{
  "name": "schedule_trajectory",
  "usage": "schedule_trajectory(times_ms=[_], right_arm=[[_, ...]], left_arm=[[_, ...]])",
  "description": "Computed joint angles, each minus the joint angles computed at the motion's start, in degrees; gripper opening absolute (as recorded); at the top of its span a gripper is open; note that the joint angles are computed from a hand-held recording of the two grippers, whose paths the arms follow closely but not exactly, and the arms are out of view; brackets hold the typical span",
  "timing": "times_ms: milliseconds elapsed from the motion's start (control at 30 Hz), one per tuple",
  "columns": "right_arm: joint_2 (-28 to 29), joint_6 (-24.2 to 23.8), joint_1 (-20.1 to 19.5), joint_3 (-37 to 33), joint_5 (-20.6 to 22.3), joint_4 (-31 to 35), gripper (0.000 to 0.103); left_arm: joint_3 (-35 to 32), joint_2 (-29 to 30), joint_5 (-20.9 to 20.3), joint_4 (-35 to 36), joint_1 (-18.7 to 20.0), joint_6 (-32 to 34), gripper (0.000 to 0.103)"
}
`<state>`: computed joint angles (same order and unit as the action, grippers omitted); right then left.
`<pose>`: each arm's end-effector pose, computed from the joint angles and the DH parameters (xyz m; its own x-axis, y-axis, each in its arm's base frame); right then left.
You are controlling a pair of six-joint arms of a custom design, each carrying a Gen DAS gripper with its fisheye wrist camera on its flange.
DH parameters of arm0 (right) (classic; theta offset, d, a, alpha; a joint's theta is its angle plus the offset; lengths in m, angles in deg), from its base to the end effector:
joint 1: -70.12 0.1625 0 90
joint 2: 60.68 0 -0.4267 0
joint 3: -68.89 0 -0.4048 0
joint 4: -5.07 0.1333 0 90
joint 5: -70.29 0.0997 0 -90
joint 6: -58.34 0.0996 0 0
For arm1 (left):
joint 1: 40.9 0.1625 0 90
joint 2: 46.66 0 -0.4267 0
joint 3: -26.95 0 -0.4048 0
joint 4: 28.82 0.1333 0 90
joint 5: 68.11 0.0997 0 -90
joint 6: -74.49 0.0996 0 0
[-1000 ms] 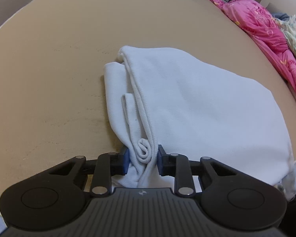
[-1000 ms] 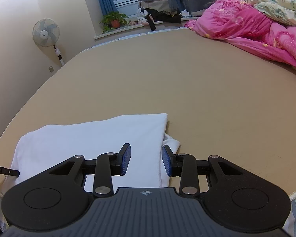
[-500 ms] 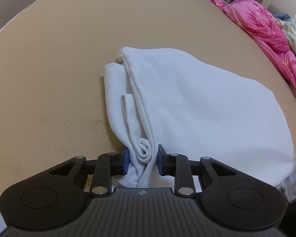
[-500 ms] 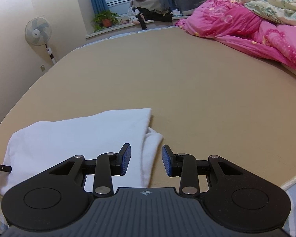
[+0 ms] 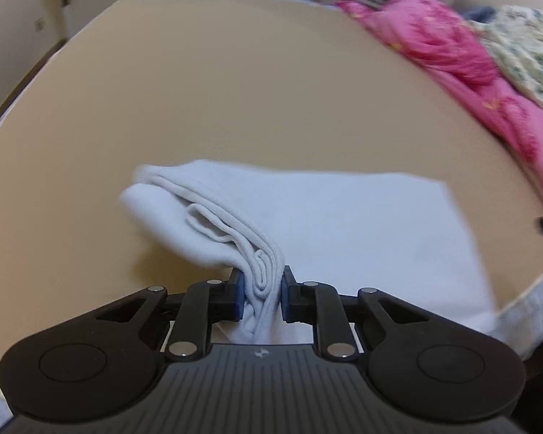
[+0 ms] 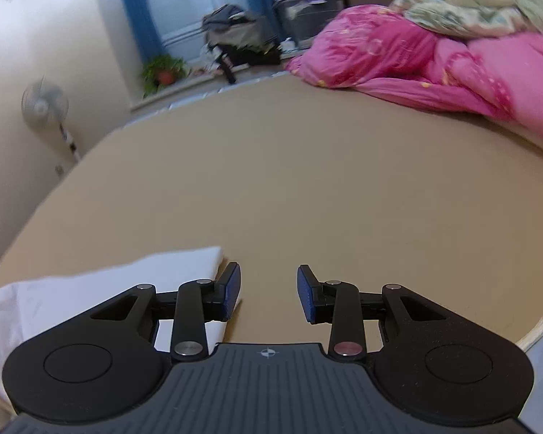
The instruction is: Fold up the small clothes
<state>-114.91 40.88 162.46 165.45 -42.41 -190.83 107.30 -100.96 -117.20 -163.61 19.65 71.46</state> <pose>0.1224 -0.6709 0.2845 -0.8873 0.1600 0.4325 -0.2981 0.5165 -0.8027 -0.1867 -0.7344 0.2920 -0.7851 0.1445 -0.6023 0.4247 0.8334 -0.3536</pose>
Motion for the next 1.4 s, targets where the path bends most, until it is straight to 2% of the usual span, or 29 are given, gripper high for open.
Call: schedule_trajectory(times_ms=[133, 200, 233, 300, 333, 400, 467, 533, 633, 700, 833, 1033, 1100, 1133, 1167, 1267, 1400], right_arm=[[-0.32, 0.80, -0.61, 0.03, 1.55, 0.36, 0.037], [-0.32, 0.52, -0.80, -0.10, 2.29, 0.33, 0.037], [-0.27, 0.69, -0.86, -0.40, 2.65, 0.65, 0.037], [-0.26, 1.54, -0.98, -0.72, 3.16, 1.09, 0.037], [-0.33, 2.00, -1.09, -0.79, 3.37, 1.27, 0.037], [-0.50, 3.16, -1.21, -0.74, 3.81, 1.70, 0.037], [-1.03, 4.33, -1.61, -0.60, 5.04, 3.35, 0.037], [-1.98, 6.40, -2.45, -0.48, 7.79, 7.36, 0.037], [-2.96, 10.36, -3.67, -1.28, 13.48, 17.10, 0.037], [-2.64, 10.92, -3.72, -2.35, 15.66, 22.85, 0.037], [-0.11, 12.85, -2.94, -5.89, 15.29, 31.48, 0.037], [4.16, 18.86, -1.65, -10.04, 11.78, 38.01, 0.039], [5.30, 19.12, -0.90, -10.84, 9.35, 37.72, 0.039], [5.56, 19.27, -0.72, -10.71, 8.94, 37.25, 0.036], [5.77, 19.25, -0.61, -10.62, 8.75, 36.54, 0.028], [5.36, 17.88, -0.59, -9.30, 9.30, 33.23, 0.019], [1.21, 14.19, -1.29, -2.77, 16.90, 19.38, 0.017]], left_arm=[[-7.17, 7.90, -1.56, 2.86, -6.03, -2.82, 0.020], [-11.54, 12.93, -3.18, 4.85, -8.41, -5.21, 0.026], [-13.73, 15.22, -5.41, 6.68, -9.18, -6.39, 0.033], [-18.01, 18.69, -13.20, 9.19, -9.68, -5.57, 0.035], [-18.36, 19.22, -15.10, 7.68, -9.99, -5.10, 0.035], [-16.02, 18.18, -16.31, 1.64, -10.13, -2.93, 0.035], [-12.26, 15.78, -15.50, -2.55, -9.51, -1.04, 0.035], [-8.23, 13.18, -12.59, -3.40, -8.54, 0.10, 0.035], [-1.74, 9.56, -6.93, -2.29, -7.32, 0.85, 0.033], [2.07, 7.79, -4.24, -2.90, -6.56, 2.21, 0.033], [10.15, 3.47, -3.68, -9.30, -5.58, 6.84, 0.033], [18.67, -1.25, -8.27, -21.88, -4.84, 13.12, 0.033], [21.40, -2.39, -10.64, -25.79, -4.17, 13.72, 0.033], [22.50, -2.80, -11.71, -27.00, -3.68, 13.23, 0.033], [23.17, -3.14, -12.60, -27.30, -2.99, 12.30, 0.033], [23.09, -2.13, -10.72, -26.97, -2.82, 10.76, 0.033], [21.83, -0.14, -12.55, -29.97, -2.78, 13.98, 0.034]])
